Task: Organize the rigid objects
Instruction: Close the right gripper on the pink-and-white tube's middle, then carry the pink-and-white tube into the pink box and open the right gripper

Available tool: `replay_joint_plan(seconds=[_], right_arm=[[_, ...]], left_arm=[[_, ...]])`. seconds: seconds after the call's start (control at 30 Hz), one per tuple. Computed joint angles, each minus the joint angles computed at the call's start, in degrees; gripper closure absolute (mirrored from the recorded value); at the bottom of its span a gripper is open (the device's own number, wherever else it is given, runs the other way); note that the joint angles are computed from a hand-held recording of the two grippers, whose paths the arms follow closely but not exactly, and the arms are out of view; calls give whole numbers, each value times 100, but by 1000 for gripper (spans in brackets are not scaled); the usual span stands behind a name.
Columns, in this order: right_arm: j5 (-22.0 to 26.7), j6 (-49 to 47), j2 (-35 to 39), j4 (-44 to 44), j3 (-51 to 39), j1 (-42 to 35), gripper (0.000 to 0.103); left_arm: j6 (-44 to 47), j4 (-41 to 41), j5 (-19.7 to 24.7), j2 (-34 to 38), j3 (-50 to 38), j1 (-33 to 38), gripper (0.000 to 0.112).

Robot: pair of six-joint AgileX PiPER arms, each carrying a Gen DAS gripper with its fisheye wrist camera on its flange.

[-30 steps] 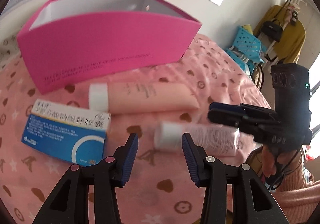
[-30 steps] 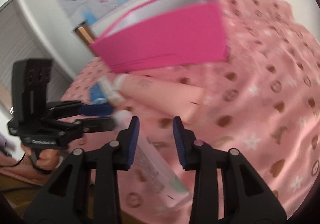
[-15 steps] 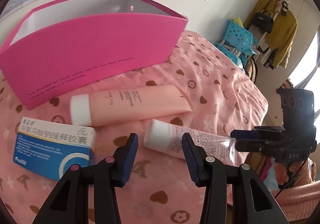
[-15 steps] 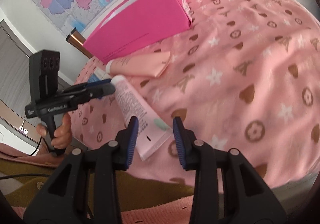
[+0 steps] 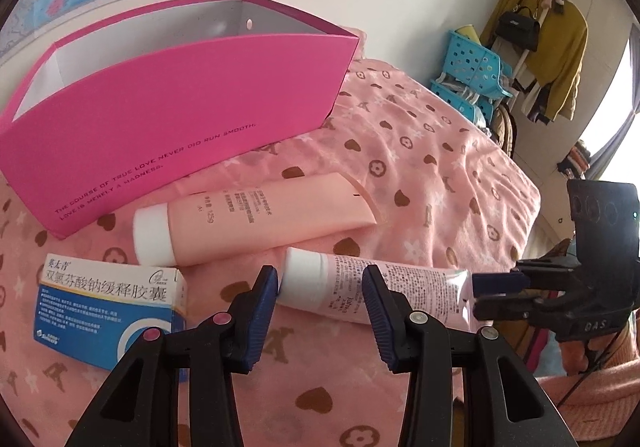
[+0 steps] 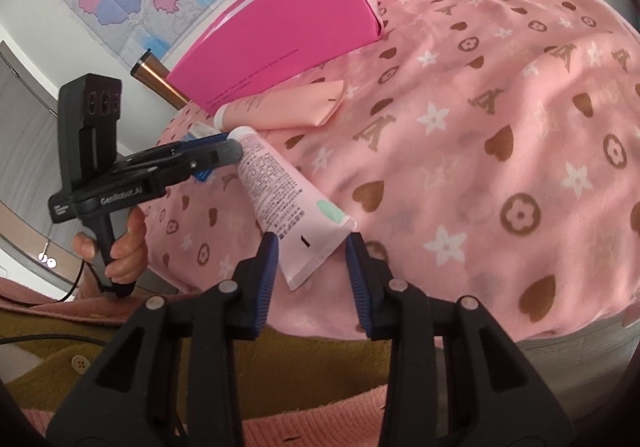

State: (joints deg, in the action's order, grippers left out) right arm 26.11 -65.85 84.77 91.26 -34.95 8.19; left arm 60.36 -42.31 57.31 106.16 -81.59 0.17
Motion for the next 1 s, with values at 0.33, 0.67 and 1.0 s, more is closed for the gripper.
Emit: replay_joint_plan(seconds=[0.33, 0.67, 1.0], right_arm=[[-687, 381, 128, -233, -468, 271, 65], [-970, 1082, 361, -1262, -1214, 390, 65], [-824, 1357, 437, -2033, -2115, 349, 69]], left_arm=[[-338, 67, 23, 1, -6, 104, 68], [-584, -88, 91, -68, -127, 324, 68], [-790, -344, 304, 28, -864, 423, 67]])
